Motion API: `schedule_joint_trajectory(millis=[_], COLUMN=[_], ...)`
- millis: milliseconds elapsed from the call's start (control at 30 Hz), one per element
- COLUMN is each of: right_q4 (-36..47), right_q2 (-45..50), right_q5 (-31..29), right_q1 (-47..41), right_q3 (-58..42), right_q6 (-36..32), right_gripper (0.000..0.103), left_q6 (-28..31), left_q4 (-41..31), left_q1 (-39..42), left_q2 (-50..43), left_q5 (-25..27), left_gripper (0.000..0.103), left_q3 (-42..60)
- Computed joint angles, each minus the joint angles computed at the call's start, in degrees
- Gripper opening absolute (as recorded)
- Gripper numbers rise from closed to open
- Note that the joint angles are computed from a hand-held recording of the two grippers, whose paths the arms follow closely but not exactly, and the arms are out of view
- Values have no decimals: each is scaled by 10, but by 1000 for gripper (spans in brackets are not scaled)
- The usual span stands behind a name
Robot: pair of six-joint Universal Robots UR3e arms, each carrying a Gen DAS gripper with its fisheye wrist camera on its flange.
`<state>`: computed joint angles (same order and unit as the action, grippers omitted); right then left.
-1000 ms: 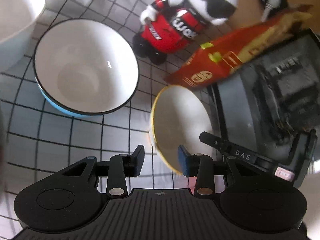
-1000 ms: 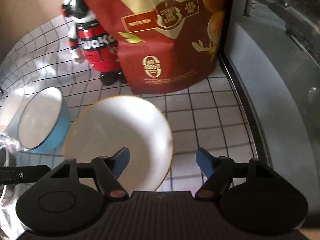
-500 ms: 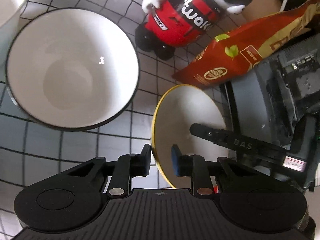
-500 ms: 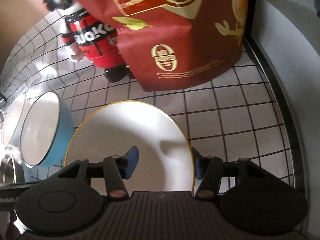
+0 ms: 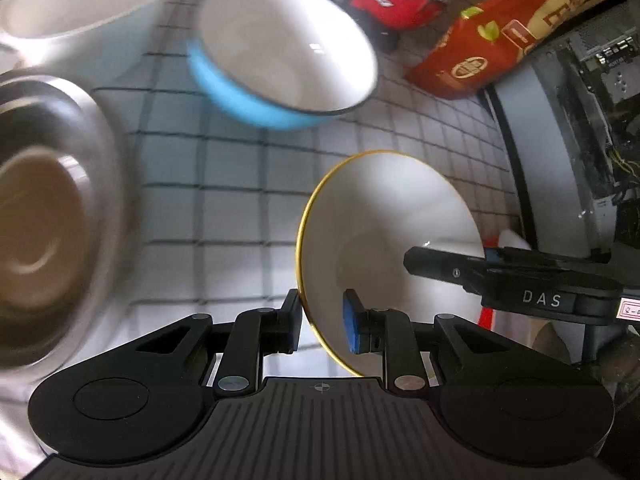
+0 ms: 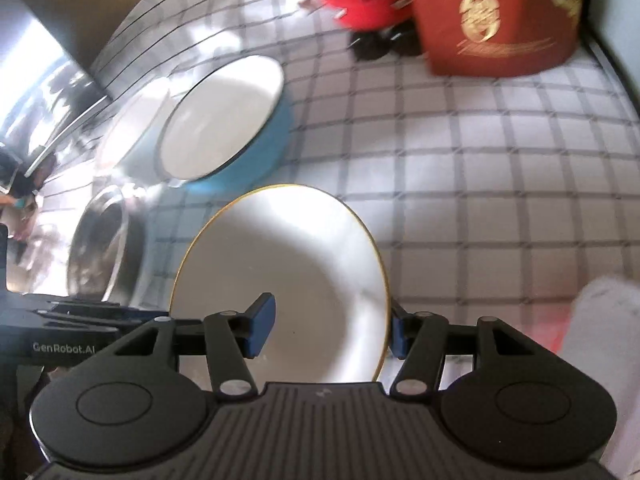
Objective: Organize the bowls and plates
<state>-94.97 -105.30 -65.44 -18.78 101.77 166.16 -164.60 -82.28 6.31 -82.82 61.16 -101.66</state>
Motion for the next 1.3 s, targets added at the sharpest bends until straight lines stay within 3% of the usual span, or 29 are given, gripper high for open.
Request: schedule_joint_trajectory(millis=[133,567,700,833,933,967,1100,1200,1300], right_q4=[-10,-53,-86,-112,-159,-174,-232,-169,-137], right_q2=[-2,-9,-12,23,103,128,215,276,297], right_q5=[19,14,-38,-83,-152,-162,-169,-197,-176], right_q1=[47,86,102,122,170,177,187,198,180], right_q3=[18,42,4,-121,-274,-318,-426,-459,-415], right_q6=[25,69,89,91,93,94,118,128,132], right_gripper=[59,64,64,72,77,83,101,100,90], left_q6=[36,68,121,155,118,99,-15,-54,-69], left_q4=[-27,-60,-127,-169,-153,-144,-68,-25,14], left_q1=[31,74,101,125,116,109,62,38,26], left_q2=[38,65,54,1,-65,-94,-188,-222,-240], left_q5=[30,12,-2,-69,-111,-120,-50,-8,19], left_gripper=[25,25,26,26,26,27,27,27,27], left_q3=[-7,-23,43,176,289,325,391,372,347])
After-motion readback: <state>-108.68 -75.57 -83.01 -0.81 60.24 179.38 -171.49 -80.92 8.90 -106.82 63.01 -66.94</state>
